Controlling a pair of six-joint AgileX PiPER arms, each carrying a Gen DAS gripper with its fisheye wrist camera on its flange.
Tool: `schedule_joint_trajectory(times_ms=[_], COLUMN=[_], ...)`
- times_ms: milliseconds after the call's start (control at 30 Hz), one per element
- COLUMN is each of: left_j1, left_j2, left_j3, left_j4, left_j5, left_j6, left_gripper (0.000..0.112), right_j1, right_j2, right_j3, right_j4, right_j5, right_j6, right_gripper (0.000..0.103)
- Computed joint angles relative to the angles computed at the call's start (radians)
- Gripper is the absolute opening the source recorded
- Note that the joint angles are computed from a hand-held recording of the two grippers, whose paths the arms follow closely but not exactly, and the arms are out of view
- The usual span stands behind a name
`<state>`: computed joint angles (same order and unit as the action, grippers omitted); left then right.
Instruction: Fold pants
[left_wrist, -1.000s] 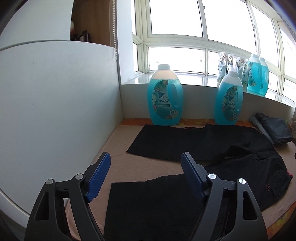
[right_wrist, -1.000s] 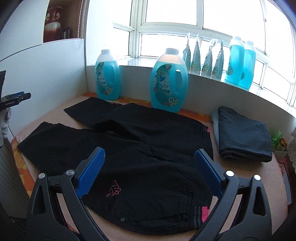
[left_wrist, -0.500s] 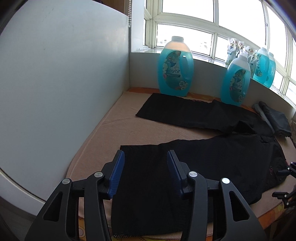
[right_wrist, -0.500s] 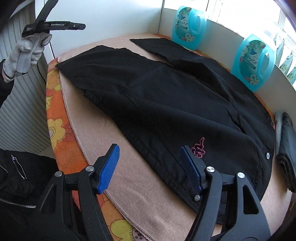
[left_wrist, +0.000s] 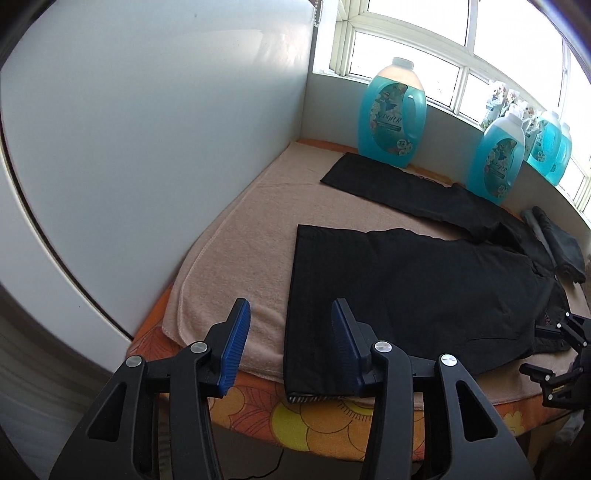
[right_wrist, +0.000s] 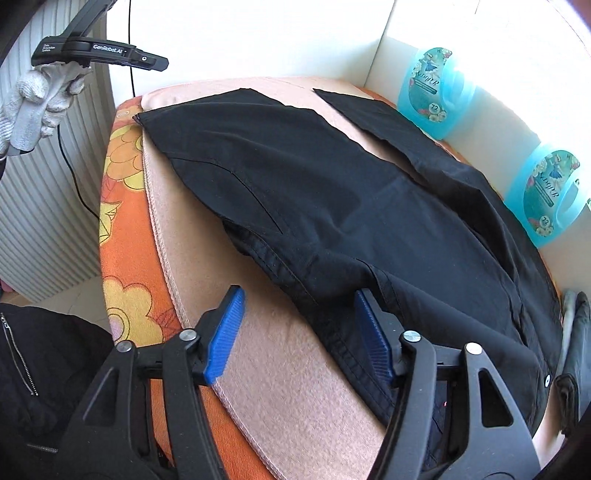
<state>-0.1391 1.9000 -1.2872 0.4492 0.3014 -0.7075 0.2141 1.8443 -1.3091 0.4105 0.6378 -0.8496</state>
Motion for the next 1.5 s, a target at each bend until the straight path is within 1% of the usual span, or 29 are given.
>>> schedule_joint_trajectory(times_ms=[33, 67, 100, 133, 200, 300, 400, 467, 500, 533, 600, 733, 800, 867, 900, 933, 1067, 1100, 1133, 1167, 1267, 1300, 1367, 1433, 1467, 1500], left_j1=[-0.004, -0.010, -0.020, -0.032, -0.059, -0.105, -0.143, -0.168, -0.180, -0.192, -0.218, -0.230, -0.244, -0.252, -0.249, -0.239, -0.188, -0.183, -0.182, -0.182, -0.182, -0.178, -0.171, -0.165, -0.164, -0.164], left_j2=[-0.007, -0.011, -0.012, -0.015, -0.012, -0.002, 0.009, 0.019, 0.027, 0.037, 0.061, 0.117, 0.144, 0.169, 0.178, 0.179, 0.174, 0.174, 0.174, 0.175, 0.176, 0.177, 0.178, 0.183, 0.183, 0.184], left_j3=[0.015, 0.023, 0.028, 0.036, 0.038, 0.033, 0.030, 0.023, 0.016, 0.007, -0.010, -0.060, -0.080, -0.104, -0.115, -0.116, -0.124, -0.127, -0.130, -0.134, -0.147, -0.155, -0.169, -0.190, -0.196, -0.202], left_j4=[-0.007, -0.016, -0.018, -0.013, -0.019, -0.060, -0.121, -0.148, -0.134, -0.084, 0.065, 0.157, 0.248, 0.319, 0.318, 0.295, 0.088, 0.067, 0.079, 0.096, 0.140, 0.143, 0.144, 0.147, 0.149, 0.161], left_j5=[-0.006, -0.009, -0.013, -0.021, -0.026, -0.031, -0.040, -0.036, -0.030, -0.020, -0.001, 0.037, 0.063, 0.095, 0.101, 0.086, 0.008, -0.003, -0.009, -0.013, -0.024, -0.030, -0.040, -0.045, -0.049, -0.052], left_j6=[0.011, 0.027, 0.039, 0.046, 0.086, 0.186, 0.307, 0.371, 0.375, 0.341, 0.225, 0.169, 0.099, 0.043, 0.040, 0.049, 0.176, 0.186, 0.172, 0.154, 0.104, 0.098, 0.093, 0.092, 0.091, 0.081], left_gripper=[0.044, 0.044, 0.044, 0.044, 0.045, 0.045, 0.052, 0.052, 0.052, 0.052, 0.052, 0.052, 0.051, 0.035, 0.020, 0.012, 0.008, 0.008, 0.007, 0.007, 0.006, 0.006, 0.006, 0.006, 0.006, 0.006], right_j1=[0.006, 0.004, -0.004, -0.013, -0.019, -0.026, -0.048, -0.057, -0.059, -0.060, -0.064, -0.073, -0.079, -0.082, -0.084, -0.087, -0.108, -0.114, -0.121, -0.131, -0.155, -0.165, -0.183, -0.194, -0.194, -0.195], right_j2=[0.012, 0.022, 0.034, 0.045, 0.063, 0.085, 0.117, 0.131, 0.138, 0.143, 0.153, 0.160, 0.164, 0.165, 0.166, 0.166, 0.148, 0.136, 0.124, 0.111, 0.050, 0.031, -0.002, -0.037, -0.056, -0.073], right_j3=[-0.019, -0.039, -0.064, -0.089, -0.127, -0.171, -0.226, -0.250, -0.263, -0.272, -0.291, -0.307, -0.316, -0.316, -0.314, -0.311, -0.273, -0.253, -0.234, -0.215, -0.117, -0.084, -0.026, 0.033, 0.065, 0.095], right_j4=[-0.019, -0.027, -0.018, -0.003, -0.003, -0.002, 0.027, 0.038, 0.037, 0.037, 0.042, 0.052, 0.063, 0.077, 0.087, 0.097, 0.162, 0.181, 0.203, 0.221, 0.238, 0.236, 0.218, 0.170, 0.137, 0.107], right_j5=[0.004, 0.015, 0.037, 0.062, 0.087, 0.114, 0.161, 0.176, 0.182, 0.187, 0.201, 0.209, 0.217, 0.219, 0.219, 0.220, 0.227, 0.222, 0.224, 0.228, 0.186, 0.176, 0.155, 0.118, 0.091, 0.064], right_j6=[0.027, 0.043, 0.044, 0.038, 0.046, 0.060, 0.079, 0.091, 0.099, 0.104, 0.113, 0.121, 0.122, 0.118, 0.113, 0.109, 0.062, 0.050, 0.033, 0.014, -0.025, -0.032, -0.039, -0.024, -0.010, 0.003], right_gripper=[0.042, 0.034, 0.029, 0.026, 0.015, 0.012, 0.011, 0.010, 0.010, 0.010, 0.010, 0.010, 0.010, 0.010, 0.010, 0.010, 0.010, 0.010, 0.010, 0.014, 0.030, 0.031, 0.031, 0.033, 0.038, 0.044])
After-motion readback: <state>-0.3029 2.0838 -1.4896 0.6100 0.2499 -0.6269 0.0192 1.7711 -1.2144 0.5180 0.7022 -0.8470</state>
